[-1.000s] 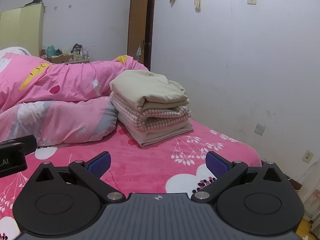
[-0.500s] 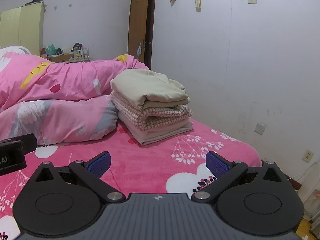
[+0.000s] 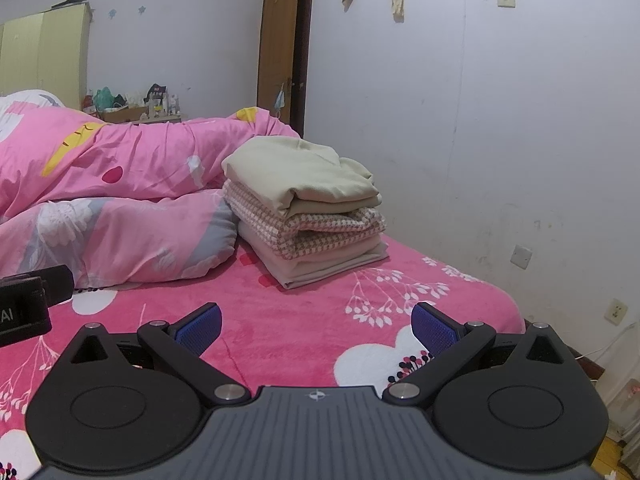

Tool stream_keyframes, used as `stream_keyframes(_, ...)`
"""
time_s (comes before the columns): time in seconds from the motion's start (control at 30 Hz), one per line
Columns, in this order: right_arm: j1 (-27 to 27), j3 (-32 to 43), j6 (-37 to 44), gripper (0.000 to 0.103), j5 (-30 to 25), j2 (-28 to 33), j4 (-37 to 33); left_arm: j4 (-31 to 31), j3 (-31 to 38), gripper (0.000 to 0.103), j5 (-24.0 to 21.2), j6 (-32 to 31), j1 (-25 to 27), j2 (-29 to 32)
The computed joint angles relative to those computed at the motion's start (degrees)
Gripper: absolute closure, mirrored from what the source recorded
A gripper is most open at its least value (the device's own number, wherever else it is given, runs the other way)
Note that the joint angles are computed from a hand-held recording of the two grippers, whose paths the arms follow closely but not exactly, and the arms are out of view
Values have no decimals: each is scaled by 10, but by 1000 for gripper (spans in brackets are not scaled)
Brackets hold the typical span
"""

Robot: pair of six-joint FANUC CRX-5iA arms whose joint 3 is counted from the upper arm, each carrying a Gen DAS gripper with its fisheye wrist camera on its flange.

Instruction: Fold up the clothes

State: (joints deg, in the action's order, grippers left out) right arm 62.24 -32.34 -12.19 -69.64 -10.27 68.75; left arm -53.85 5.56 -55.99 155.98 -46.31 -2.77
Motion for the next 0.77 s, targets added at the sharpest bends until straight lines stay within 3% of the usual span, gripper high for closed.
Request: stream_keyframes(0.77,-2,0,-3,0,4,1,1,1,0,0,-3,0,0,0)
